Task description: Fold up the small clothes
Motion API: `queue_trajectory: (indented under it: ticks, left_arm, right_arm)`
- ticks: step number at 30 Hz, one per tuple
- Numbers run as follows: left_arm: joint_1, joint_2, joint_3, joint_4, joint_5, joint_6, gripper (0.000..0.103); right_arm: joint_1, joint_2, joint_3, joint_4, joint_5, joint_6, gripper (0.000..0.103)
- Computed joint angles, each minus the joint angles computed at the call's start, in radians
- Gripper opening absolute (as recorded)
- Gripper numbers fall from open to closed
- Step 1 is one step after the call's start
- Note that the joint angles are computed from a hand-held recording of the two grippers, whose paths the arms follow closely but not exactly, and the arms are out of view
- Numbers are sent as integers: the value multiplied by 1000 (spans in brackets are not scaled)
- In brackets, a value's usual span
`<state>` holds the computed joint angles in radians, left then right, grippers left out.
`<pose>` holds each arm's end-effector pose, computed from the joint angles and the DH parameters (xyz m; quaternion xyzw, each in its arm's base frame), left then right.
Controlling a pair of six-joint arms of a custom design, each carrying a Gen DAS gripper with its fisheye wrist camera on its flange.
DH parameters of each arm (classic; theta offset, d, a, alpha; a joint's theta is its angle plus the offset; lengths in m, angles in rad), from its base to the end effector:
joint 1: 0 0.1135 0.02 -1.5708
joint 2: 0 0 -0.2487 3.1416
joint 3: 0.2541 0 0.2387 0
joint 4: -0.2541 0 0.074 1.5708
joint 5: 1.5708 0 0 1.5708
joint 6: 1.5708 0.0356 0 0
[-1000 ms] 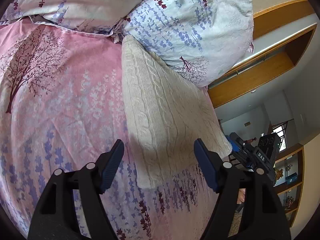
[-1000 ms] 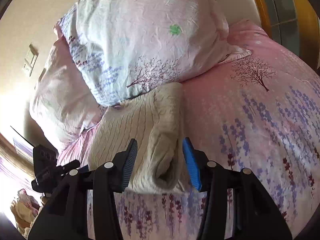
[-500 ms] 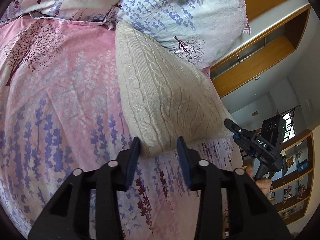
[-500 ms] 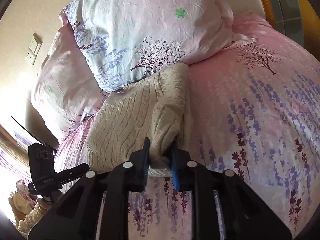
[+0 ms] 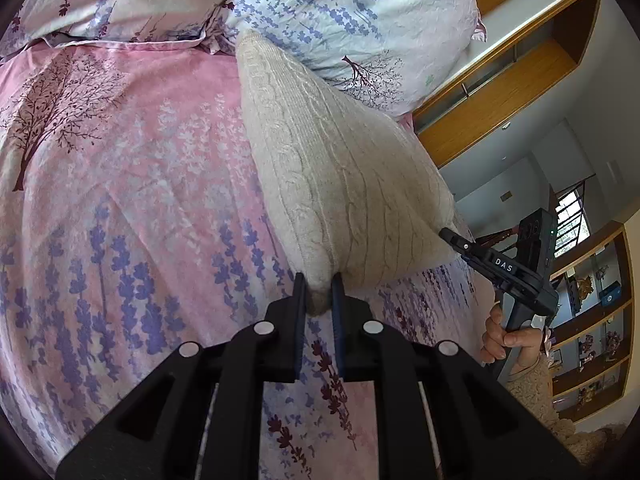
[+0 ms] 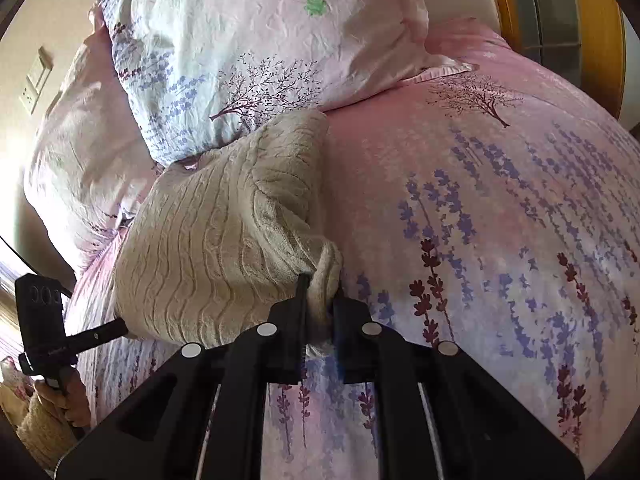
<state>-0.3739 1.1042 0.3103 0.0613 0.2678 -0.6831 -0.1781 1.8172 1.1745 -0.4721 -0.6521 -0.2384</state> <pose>0.1766 -0.0794 0.1405 -0.0857 0.9028 -0.3087 0.2868 0.3450 -0.0401 0.1724 -0.1002 0.9202 0.2610 0.2740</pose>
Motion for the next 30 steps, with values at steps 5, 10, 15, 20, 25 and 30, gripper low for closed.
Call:
queue_trajectory:
  ticks: [5,10,15,20,25,30]
  left_arm:
    - [5,-94,24,-105,-38,11,32]
    - [151,-160,34,-109,-8,-12,74]
    - [247,108,145,-16,60,-57,77]
    - [264,302,215,91,133,-108,77]
    - [233,398,254,151,132,-132,78]
    - [205,499,309,227,137,-153,75]
  right_arm:
    - [-35,18,112,-154,-77,-20,42]
    - [-44,171,343,-290,-196,68,73]
    - [39,382,625,-419,-115,170,73]
    - [77,516,800,-521,-105,194,73]
    - [85,591,882,-591,-152,170,74]
    - [94,620,910,-609,-196,147,65]
